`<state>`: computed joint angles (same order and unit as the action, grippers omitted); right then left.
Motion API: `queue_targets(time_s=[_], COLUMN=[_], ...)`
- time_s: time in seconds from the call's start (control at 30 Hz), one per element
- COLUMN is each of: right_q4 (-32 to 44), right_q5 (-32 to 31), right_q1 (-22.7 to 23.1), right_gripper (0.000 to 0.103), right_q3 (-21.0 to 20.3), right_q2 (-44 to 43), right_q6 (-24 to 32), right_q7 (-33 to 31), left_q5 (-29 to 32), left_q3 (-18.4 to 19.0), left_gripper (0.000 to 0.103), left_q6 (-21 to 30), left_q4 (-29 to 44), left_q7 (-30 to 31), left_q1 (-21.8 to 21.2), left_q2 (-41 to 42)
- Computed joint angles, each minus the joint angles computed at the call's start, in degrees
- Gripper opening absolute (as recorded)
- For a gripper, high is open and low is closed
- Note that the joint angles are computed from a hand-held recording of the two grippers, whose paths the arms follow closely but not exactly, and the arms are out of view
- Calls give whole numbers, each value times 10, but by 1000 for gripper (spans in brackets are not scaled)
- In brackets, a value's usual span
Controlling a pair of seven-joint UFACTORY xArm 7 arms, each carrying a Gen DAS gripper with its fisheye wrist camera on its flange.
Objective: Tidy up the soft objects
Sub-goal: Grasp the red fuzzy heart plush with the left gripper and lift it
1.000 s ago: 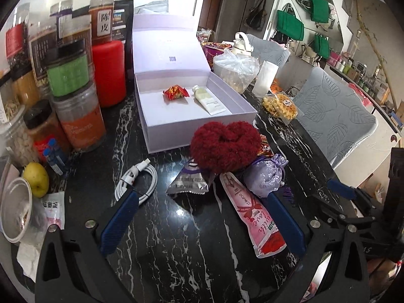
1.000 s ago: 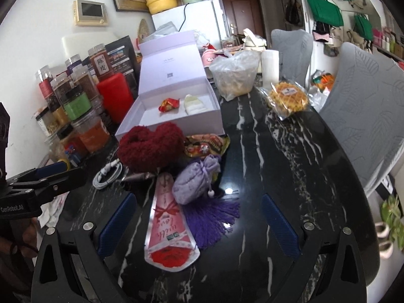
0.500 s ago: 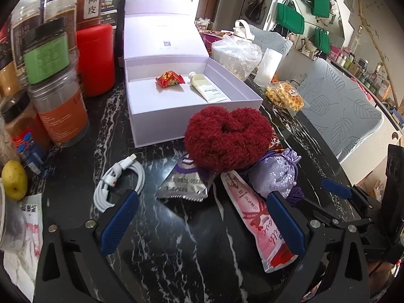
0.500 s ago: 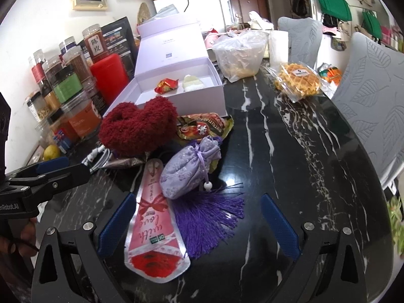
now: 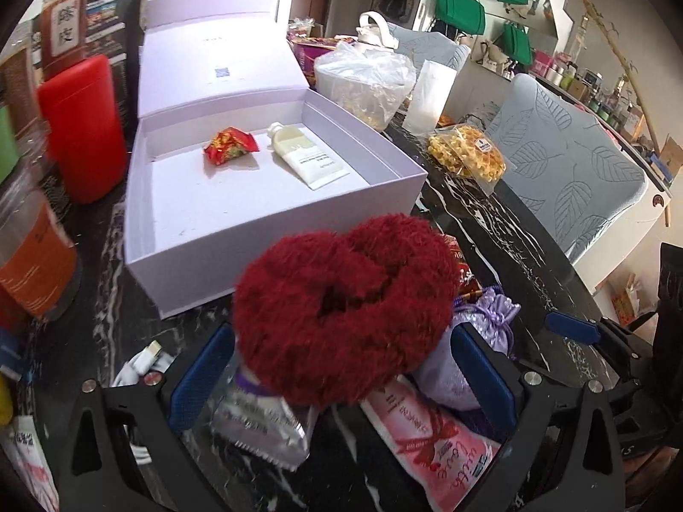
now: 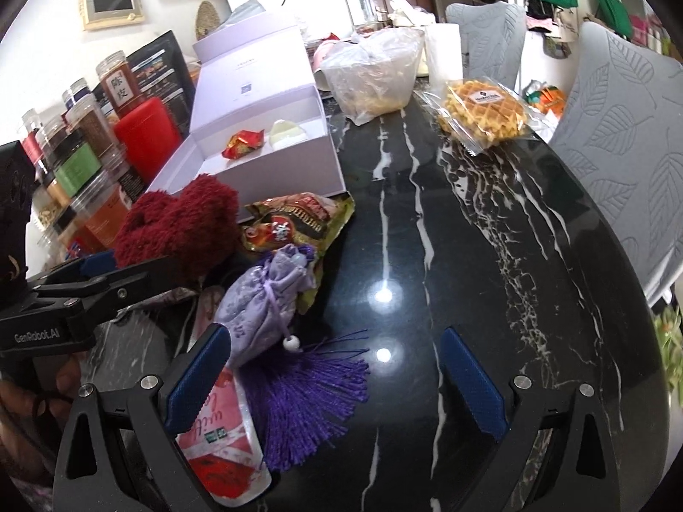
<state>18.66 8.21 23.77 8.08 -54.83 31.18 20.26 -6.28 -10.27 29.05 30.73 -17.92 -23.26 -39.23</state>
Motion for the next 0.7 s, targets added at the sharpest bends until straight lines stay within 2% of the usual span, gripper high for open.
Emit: queue_targets(time_s=[0.07, 0.17, 0.27, 0.43, 0.57, 0.7], right_q4=[3, 4, 6, 9, 9, 8], right_q5=[-2, -2, -1, 4, 14, 20], right_q1=[-5, -11, -17, -19, -15, -17], right_gripper=[101, 101, 101, 101, 101, 101], right_q3=[-3, -8, -10, -13, -20, -20], right_q2=[6, 11, 13, 20, 23, 21], right_q6=[0, 0, 1, 1, 2, 5], right_q7=[-1, -3, -2, 0, -1, 3], left_q5=[-14, -8, -15, 7, 26, 29], left_q3=[16, 6, 13, -7, -12, -7], left_gripper=[103, 103, 103, 103, 86, 78], left_q6=[-5, -13, -19, -44, -49, -55], left_q4=[11, 23, 31, 27, 24, 13], left_q7=[18, 14, 24, 9, 5, 6], left_q1=[-16, -4, -9, 10, 16, 11], left_q2=[23, 46, 62, 70, 69, 52])
